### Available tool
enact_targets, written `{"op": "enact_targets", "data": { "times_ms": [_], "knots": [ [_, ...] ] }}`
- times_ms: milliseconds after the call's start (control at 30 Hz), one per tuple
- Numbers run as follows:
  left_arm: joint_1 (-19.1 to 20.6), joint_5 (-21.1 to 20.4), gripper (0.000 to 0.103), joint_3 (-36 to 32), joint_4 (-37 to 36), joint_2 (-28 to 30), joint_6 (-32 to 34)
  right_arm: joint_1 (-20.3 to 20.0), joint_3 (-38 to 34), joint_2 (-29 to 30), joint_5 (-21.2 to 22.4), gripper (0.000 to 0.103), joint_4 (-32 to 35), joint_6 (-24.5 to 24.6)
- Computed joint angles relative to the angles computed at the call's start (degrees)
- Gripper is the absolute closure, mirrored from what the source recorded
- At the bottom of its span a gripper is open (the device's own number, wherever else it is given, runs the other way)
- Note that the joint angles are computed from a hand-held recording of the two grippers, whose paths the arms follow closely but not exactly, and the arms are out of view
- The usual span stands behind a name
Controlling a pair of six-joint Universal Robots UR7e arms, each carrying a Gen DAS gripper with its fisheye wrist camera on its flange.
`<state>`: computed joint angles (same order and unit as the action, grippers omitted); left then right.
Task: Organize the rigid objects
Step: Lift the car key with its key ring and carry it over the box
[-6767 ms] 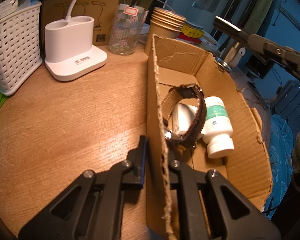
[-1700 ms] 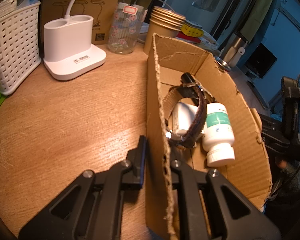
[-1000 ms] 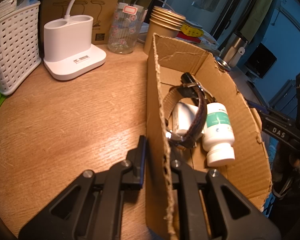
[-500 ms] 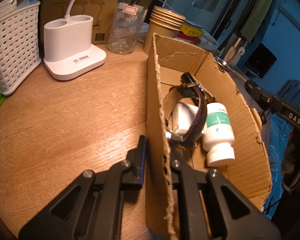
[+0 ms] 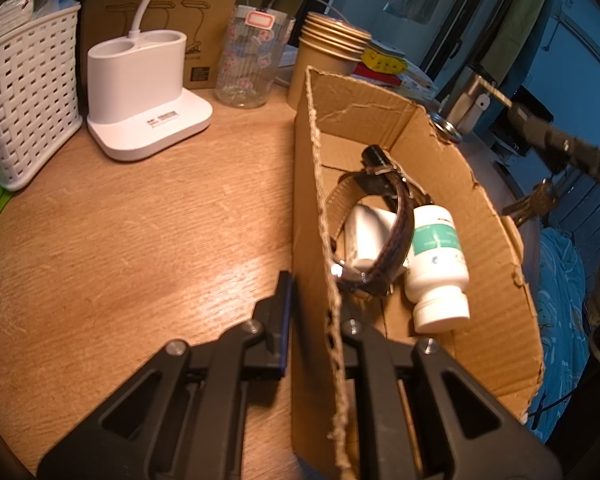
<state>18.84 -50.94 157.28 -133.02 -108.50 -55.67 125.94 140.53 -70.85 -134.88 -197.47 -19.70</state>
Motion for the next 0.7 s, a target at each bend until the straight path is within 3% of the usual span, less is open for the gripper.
{"op": "enact_targets", "data": {
  "times_ms": [700],
  "knots": [
    [-0.1,0.0,0.093,0.0,0.1,0.0,-0.1,3.6,-7.8,5.4,2.9,0.066,5.3,-2.3]
  ]
}}
